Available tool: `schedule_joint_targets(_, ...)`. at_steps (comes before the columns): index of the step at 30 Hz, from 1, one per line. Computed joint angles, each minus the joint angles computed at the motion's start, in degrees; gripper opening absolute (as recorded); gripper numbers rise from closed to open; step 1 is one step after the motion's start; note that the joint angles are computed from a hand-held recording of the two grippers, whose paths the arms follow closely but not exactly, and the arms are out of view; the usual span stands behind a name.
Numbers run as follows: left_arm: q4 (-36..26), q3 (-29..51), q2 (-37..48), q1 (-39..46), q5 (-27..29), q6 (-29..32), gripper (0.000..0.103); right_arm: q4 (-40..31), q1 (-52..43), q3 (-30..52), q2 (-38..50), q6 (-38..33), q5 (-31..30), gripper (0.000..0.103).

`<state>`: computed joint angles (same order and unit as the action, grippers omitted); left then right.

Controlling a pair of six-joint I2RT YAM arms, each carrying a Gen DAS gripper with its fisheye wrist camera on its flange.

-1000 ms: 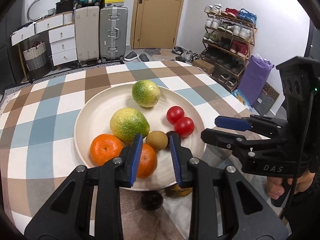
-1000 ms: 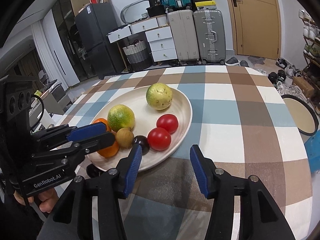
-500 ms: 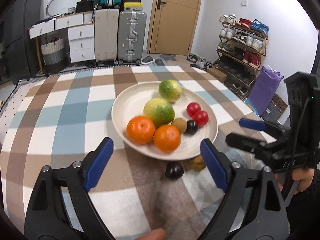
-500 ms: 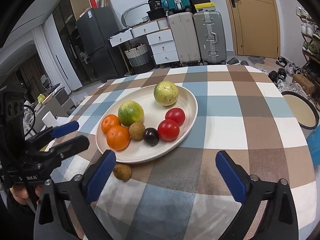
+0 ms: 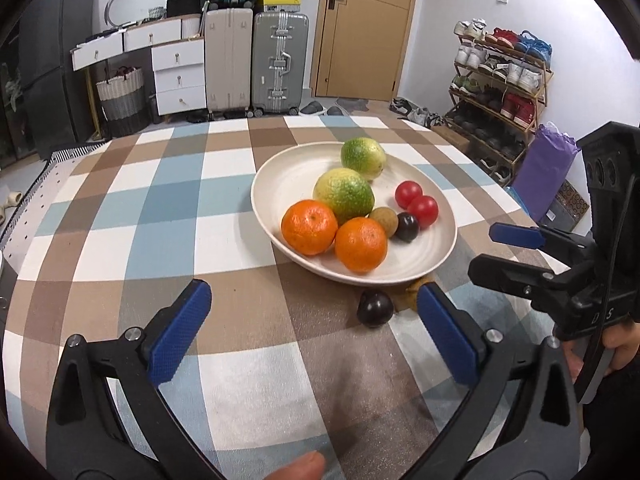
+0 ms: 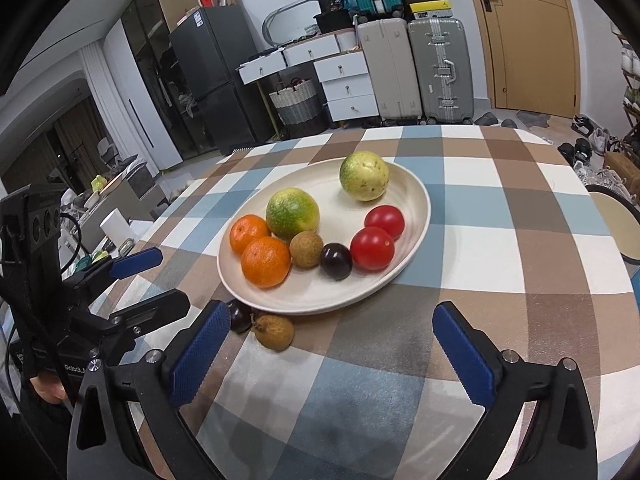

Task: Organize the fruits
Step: 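Open both tools and withdraw from the plate, then close right tool on the brown pear on the tablecloth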

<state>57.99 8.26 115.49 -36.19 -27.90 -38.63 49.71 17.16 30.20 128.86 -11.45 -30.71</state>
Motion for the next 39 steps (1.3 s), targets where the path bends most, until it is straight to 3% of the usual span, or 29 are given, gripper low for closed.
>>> schedule_joint_targets(4, 1.19, -0.37, 0.59, 2.18, 3.19, -0.57, 0.102, -1.28, 1.75, 0.33, 0.55, -1.48, 2.18, 0.103)
schedule_joint_targets(14, 1.01, 0.33, 1.91, 3.52, 4.68, -0.50, 0.102, -3.81, 5.04, 1.36, 1.70, -4.50, 5.42, 0.101)
schedule_joint_targets(17, -0.25, 1.30, 2.65, 3.57, 4.81, -0.62, 0.102, -5.26, 5.88, 2.08, 1.90, -5.06, 6.45, 0.090)
schedule_joint_targets(25, 0.73, 1.74, 4.22, 4.83, 6.14, -0.43, 0.102, -7.50, 8.64, 2.78, 2.02, -6.48, 7.36, 0.071)
schedule_joint_targets(39, 1.96, 1.68, 5.09, 5.50, 6.84, -0.09, 0.102, -8.02, 10.59, 3.27, 2.08, -7.34, 7.18, 0.048)
